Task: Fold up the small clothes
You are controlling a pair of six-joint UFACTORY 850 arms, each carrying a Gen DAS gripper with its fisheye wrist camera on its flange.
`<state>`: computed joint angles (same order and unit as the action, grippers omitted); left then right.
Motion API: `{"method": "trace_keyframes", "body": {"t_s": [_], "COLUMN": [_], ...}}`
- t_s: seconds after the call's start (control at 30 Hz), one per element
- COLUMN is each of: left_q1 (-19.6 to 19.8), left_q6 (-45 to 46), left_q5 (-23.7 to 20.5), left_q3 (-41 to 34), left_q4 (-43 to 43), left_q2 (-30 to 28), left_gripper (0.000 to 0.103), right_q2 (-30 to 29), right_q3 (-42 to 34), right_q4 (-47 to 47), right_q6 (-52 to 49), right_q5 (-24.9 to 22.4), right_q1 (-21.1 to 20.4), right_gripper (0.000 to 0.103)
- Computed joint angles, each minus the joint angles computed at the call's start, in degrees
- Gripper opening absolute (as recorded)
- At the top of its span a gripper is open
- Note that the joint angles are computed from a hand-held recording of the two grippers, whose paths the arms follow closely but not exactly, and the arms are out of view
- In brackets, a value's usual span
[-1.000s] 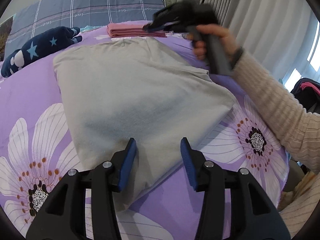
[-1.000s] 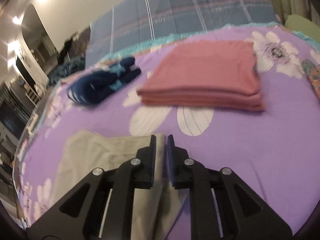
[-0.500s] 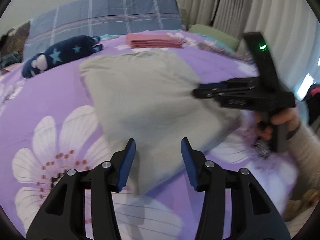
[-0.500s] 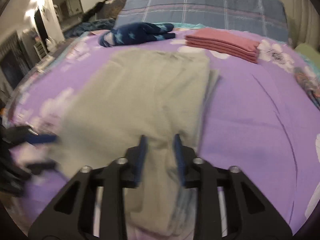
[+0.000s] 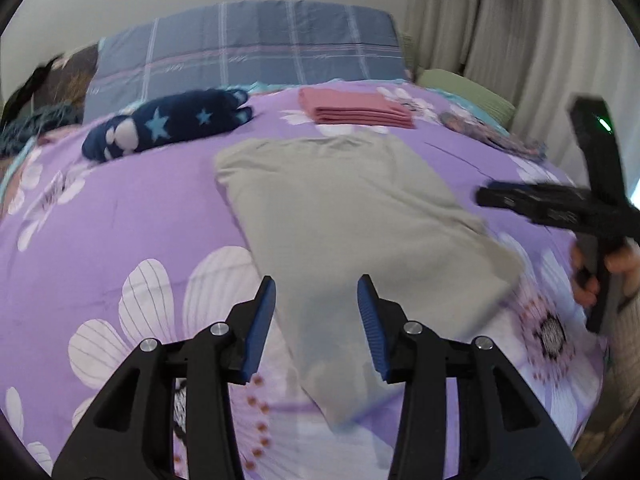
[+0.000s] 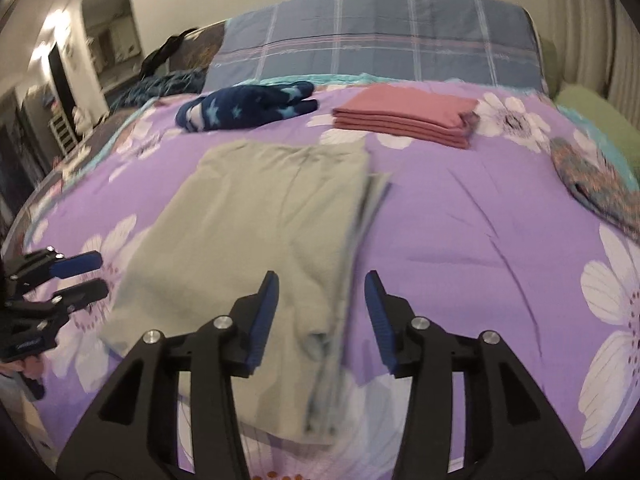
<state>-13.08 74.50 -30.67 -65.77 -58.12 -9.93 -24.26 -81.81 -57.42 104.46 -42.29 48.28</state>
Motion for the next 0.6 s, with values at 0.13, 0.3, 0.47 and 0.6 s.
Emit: {"method": "trace_keyframes", "body": {"t_s": [0.13, 0.3, 0.47, 0.6], "left_q1": [0.47, 1.87, 0.99, 0.27], "left_q6": [-10.25, -14.22, -12.03, -12.54], "left_q5": [-2.33, -12.61, -13.88, -15.25], "left_q3": [-5.65, -12.33, -14.98, -18.39], "left_q4": [5.70, 5.82, 4.89, 5.72], "left_q2": [-5.54, -12.80, -15.44, -18.07], "left_gripper": [0.048, 0.056, 0.058, 0.058], "right_q2": [1.73, 2.87, 0.06, -1.55], "right_q3": [2.85, 6.29, 3.55, 2.12], "right_q4": [0.49, 3.16, 12.14, 16.61], "right_q6": [2.21, 3.09, -6.70, -11.68], "right_q5": [3.36, 17.07, 21.72, 25.52], "right_q1": [-1.71, -5.87, -8.82, -11.47], "right_gripper": [0.053, 0.054, 0.057, 0.057]}}
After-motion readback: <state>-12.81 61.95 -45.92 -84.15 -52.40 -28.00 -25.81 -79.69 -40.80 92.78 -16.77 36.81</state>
